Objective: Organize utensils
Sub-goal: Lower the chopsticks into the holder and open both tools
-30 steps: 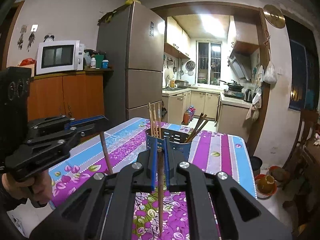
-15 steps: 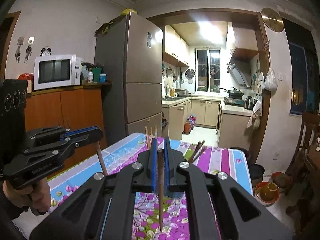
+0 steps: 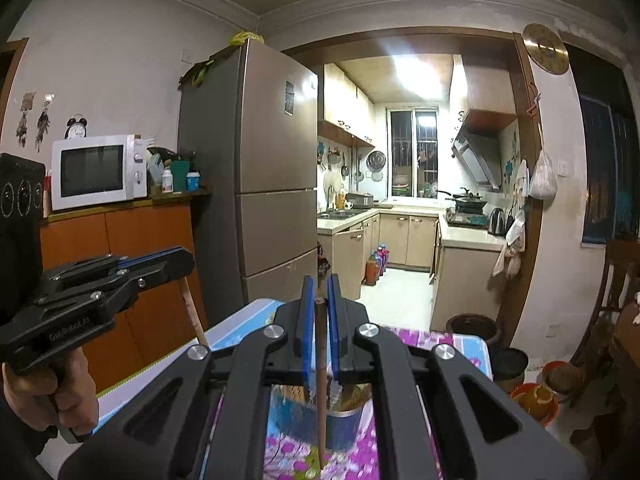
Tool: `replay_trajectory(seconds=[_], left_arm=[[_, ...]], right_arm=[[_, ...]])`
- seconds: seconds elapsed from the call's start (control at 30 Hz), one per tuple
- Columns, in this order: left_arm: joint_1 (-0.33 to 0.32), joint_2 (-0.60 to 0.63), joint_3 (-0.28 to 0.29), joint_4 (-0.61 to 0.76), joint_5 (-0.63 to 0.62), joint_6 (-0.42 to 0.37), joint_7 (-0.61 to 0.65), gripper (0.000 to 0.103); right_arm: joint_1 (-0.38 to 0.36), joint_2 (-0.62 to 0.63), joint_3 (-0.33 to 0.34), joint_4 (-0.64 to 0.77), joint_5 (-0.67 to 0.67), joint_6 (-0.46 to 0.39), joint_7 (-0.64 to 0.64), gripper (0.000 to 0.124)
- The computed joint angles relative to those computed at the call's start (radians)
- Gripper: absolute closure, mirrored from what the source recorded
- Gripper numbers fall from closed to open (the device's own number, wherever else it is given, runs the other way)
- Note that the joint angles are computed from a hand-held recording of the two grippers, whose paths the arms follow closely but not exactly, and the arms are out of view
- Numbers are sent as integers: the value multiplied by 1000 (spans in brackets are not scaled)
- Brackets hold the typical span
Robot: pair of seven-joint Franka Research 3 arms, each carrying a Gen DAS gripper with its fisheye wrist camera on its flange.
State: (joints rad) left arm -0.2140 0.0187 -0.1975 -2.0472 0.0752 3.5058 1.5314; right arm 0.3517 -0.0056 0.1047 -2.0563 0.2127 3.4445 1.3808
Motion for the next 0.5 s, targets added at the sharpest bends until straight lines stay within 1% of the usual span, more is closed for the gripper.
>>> replay_trajectory(seconds=[0.07, 0.1, 0.13, 0.17, 0.23, 0.3, 0.33, 0.37, 0.4, 0.43, 0.5], left_arm=[[-12, 23, 4, 46, -37, -15, 44, 96], [-26, 38, 11, 73, -66, -23, 78, 96], [-43, 51, 22, 97, -95, -30, 110, 96], [-73, 69, 43, 128, -142, -37, 159, 96], [-108, 98, 76, 179, -177, -55, 192, 96], [-154, 127, 123, 225, -209, -71, 218, 96], [-153, 143, 128, 246, -197, -78, 204, 96], [-151, 158, 133, 266, -182, -85, 186, 96], [-151, 170, 140, 281, -167, -91, 170, 96], [-135, 186, 132, 301, -143, -100, 145, 96], [-125, 218, 133, 339, -112, -116, 111, 96]], right_arm=[[-6, 26, -3, 56, -5, -25, 0, 119], [-21, 43, 2, 89, -32, -40, 26, 119], [-19, 58, -2, 116, -22, -50, 15, 119], [-21, 71, -3, 139, -18, -58, 10, 119], [-29, 103, 1, 193, -8, -82, 2, 119], [-25, 130, -5, 234, 8, -96, -11, 119], [-55, 147, 24, 259, 6, -104, -11, 119], [-62, 160, 31, 278, 9, -110, -15, 119], [-65, 172, 35, 292, 13, -112, -21, 119], [-67, 188, 37, 313, 15, -120, -27, 119], [-57, 215, 27, 346, 25, -133, -37, 119]])
